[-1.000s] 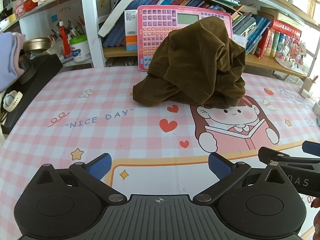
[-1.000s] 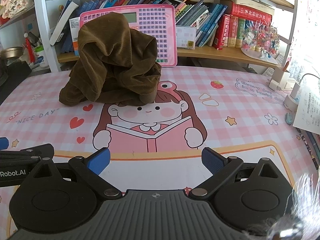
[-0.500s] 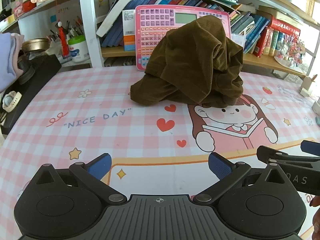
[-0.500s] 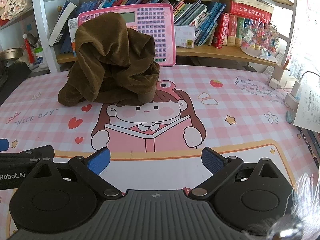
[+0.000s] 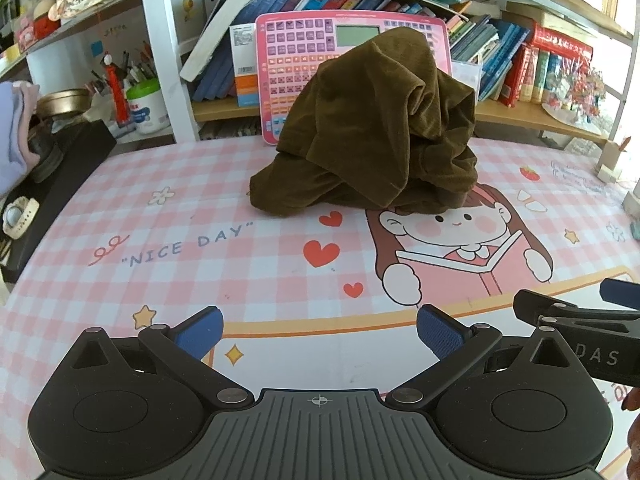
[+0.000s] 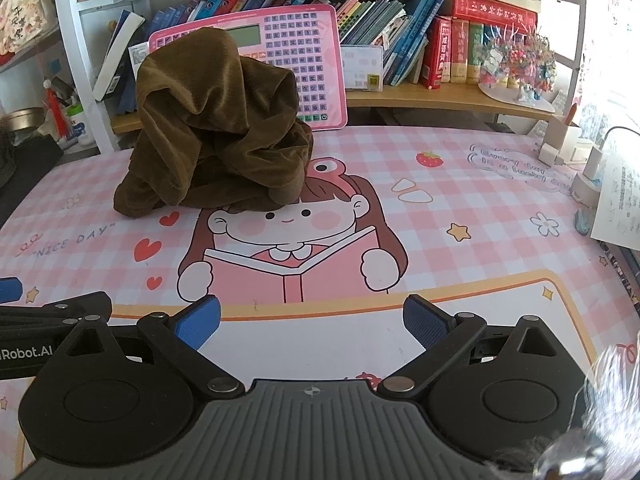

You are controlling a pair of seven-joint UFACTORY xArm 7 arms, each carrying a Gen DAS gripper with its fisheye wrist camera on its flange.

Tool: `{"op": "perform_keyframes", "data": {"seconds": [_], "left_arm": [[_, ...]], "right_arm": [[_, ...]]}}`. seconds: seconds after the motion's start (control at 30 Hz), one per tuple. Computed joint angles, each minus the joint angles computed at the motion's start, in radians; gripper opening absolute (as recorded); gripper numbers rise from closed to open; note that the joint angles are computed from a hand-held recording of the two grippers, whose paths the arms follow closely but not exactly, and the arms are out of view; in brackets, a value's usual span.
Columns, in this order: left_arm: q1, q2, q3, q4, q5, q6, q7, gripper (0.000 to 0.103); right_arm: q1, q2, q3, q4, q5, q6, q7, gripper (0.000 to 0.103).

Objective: Fold clothes

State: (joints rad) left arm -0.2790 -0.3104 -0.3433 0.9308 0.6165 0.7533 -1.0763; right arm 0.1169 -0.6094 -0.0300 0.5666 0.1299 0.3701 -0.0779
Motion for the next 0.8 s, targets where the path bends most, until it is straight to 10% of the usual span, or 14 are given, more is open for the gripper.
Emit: {"op": "perform_keyframes", "data": {"seconds": [0.8], "left_arm": [[-0.116,0.365,0.108,0.392,0.317,0.085,-0.006,0.103]], "right_arm": [[0.006,0.061,-0.177,0.062,0.253,0.07,-0.086,0.099]]}}
